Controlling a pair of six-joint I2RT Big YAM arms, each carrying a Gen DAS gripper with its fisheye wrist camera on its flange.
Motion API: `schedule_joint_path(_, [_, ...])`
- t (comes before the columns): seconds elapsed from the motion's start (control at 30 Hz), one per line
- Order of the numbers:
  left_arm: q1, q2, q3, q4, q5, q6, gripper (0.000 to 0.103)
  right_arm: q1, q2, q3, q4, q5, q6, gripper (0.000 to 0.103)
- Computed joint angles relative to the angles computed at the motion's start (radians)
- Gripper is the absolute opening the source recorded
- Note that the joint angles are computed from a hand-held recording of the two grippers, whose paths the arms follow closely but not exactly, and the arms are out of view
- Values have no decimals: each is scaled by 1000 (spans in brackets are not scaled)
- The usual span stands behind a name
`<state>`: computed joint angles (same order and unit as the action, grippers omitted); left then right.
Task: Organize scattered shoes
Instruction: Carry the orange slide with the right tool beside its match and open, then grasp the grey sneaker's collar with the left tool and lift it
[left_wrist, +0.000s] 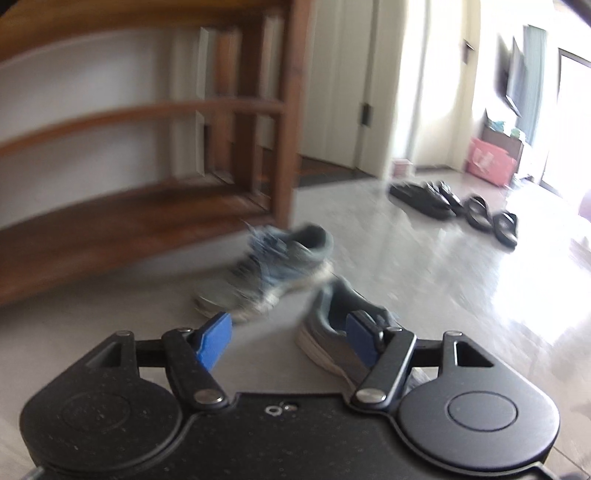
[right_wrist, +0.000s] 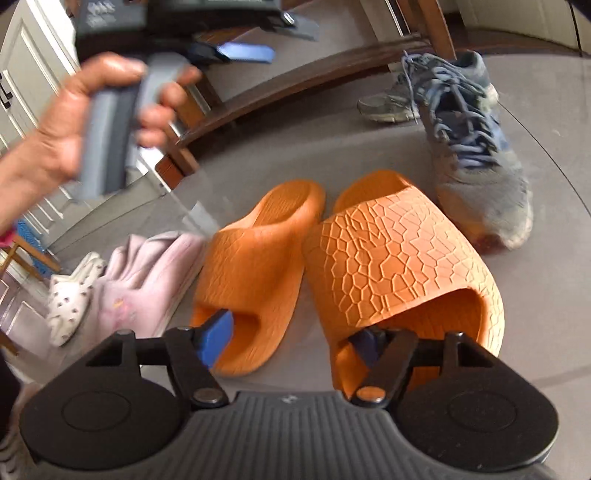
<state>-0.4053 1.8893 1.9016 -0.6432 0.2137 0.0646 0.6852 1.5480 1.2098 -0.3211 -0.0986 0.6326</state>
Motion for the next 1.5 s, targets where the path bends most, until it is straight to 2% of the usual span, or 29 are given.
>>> schedule_joint_path(0.03, [-6,9,4,-7,6,3,68,-3,-10,-6,-8,-20,3,79])
schedule_joint_path(0.1, [-17,24,8,-11,6,-7,68,-2,-7,-6,-2,-14,12,82])
schedule_joint_path(0.27, [-25,46,20,-33,4,-4,68,-1,101,31,102,24,89,86])
schedule_joint_path(0.3, [-23,49,23,-47,11,8,68,-3,117,40,117,17,122,94])
schedule_joint_path(0.33, [-21,48,22,-53,13,15,68,-6,125,48,123,3,155,98])
schedule_joint_path(0.37, [-18,45,16,-57,20,22,68,-13,128,57,114,-23,191,98])
schedule_joint_path(0.43, [-6,43,9,-73,87,30,68,-29,121,81,53,-63,251,97])
schedule_joint_path(0.47, [-2,42,5,-74,124,37,68,-27,107,87,12,-40,246,97])
schedule_joint_path(0.53, [-7,38,-11,-65,142,65,68,-6,70,84,-48,37,149,98])
schedule_joint_path(0.57, [-12,42,-12,-72,148,77,68,1,46,58,-29,52,133,98])
schedule_joint_path(0.6, [-14,44,-13,-76,156,83,68,3,29,27,14,48,152,97])
schedule_joint_path(0.63, [-16,44,-16,-76,161,86,68,2,11,-14,79,36,218,97])
schedule_joint_path(0.67, [-19,44,-18,-76,167,90,68,10,-4,-41,93,58,274,97])
schedule_joint_path(0.7, [-21,43,-22,-72,168,97,68,25,-8,-45,57,112,293,97])
schedule_joint_path(0.77, [-20,38,-30,-56,168,108,68,53,14,17,-108,180,230,97])
schedule_joint_path(0.8, [-18,37,-32,-50,166,105,68,69,13,35,-163,214,192,97])
schedule_joint_path(0.87, [-13,40,-26,-48,172,90,68,99,-19,38,-224,283,156,97])
schedule_joint_path(1.0, [-20,51,-8,-50,150,69,69,85,-37,52,-243,358,141,97])
schedule_joint_path(1.1, [-29,72,27,-78,136,40,69,33,8,135,-274,457,82,97])
schedule_joint_path(1.2, [-36,106,79,-122,134,15,70,-6,70,237,-341,557,23,97])
schedule_joint_path(1.3, [-44,168,170,-208,119,-5,70,-33,72,241,-310,616,-5,98])
schedule_joint_path(1.37, [-47,213,230,-259,101,-37,70,-47,65,230,-305,622,6,98])
schedule_joint_path(1.43, [-45,251,271,-280,102,-89,69,-63,53,206,-280,592,19,99])
schedule_joint_path(1.5, [-44,283,310,-292,110,-140,60,-71,46,189,-277,570,31,99])
